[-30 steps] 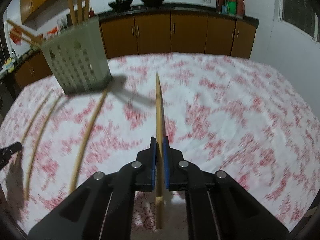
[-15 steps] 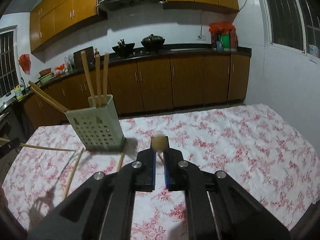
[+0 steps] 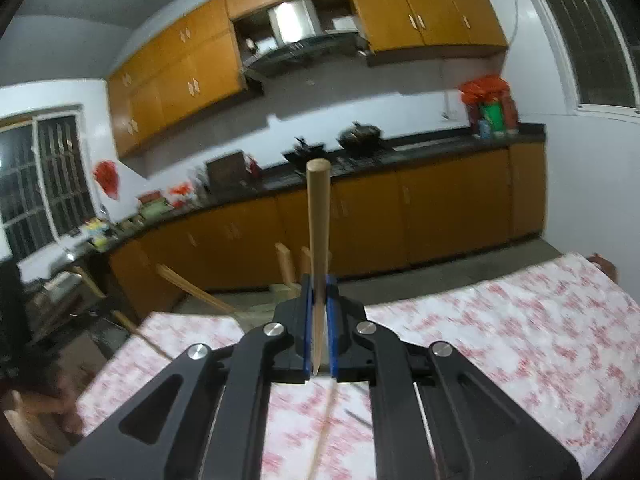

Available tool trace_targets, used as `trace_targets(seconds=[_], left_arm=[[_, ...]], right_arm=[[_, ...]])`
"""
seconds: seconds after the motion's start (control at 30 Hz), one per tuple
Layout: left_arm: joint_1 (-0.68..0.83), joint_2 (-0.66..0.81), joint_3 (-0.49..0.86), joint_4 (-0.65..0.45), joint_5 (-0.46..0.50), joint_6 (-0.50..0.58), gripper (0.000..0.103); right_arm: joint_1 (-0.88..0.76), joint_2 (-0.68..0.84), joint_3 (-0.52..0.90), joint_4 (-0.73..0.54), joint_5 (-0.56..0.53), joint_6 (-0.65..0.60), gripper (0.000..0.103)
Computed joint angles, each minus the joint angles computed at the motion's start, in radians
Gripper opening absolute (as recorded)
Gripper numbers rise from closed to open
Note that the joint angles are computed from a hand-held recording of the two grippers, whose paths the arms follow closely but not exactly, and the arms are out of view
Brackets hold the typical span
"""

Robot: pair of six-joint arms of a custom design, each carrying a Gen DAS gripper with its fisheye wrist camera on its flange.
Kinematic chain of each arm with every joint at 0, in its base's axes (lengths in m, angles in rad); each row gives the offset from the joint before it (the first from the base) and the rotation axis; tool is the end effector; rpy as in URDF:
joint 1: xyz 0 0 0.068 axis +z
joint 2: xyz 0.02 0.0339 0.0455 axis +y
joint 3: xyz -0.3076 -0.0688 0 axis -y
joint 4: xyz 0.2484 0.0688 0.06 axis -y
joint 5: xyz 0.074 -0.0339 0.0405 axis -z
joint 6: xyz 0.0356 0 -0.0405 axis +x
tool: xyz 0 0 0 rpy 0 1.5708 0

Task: Organize utensils
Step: 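Lift both chopsticks over the green holder and open both tools to drop them in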

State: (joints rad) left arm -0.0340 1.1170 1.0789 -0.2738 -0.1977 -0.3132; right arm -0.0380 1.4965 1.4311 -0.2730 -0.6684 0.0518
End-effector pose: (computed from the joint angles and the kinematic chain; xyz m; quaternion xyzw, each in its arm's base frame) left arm 0.2394 -0.0011 0.4070 -0.1695 0.7885 -0.0226 0.5908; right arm 0.3457 0.0089 0.4300 -0.1548 0.7787 0.2714 0.5441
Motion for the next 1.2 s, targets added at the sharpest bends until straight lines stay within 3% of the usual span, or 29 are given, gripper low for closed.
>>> trace_targets(seconds=[0.4, 0.73, 0.8, 0.9, 0.97, 1.2], left_arm=[[-0.065, 0.179, 0.194, 0.191, -0.112, 0.007, 0.007], [-0.039, 0.309, 0.17, 0.244, -0.04, -0.006, 0.007], [-0.03, 0.313, 0.161, 0.238, -0.019, -0.018, 0.007], [-0.027, 0.301, 0.145, 0.239, -0.018, -0.018, 0.015], [-0.023, 0.28, 0.126, 0.25, -0.018, -0.024, 0.037], [-0.018, 0.179, 0.058, 0.249, -0.011, -0.032, 0.04]], right_arm=[[0.164, 0.111, 0.169, 0.089, 0.173, 0.039, 0.008], [0.26, 0.261, 0.293, -0.036, 0.301, -0.041, 0.009], [0.261, 0.253, 0.277, -0.026, 0.302, -0.04, 0.014], [0.245, 0.222, 0.235, 0.008, 0.297, -0.031, 0.028], [0.229, 0.2, 0.211, 0.023, 0.288, -0.021, 0.029], [0.14, 0.11, 0.096, 0.051, 0.282, -0.019, 0.04]])
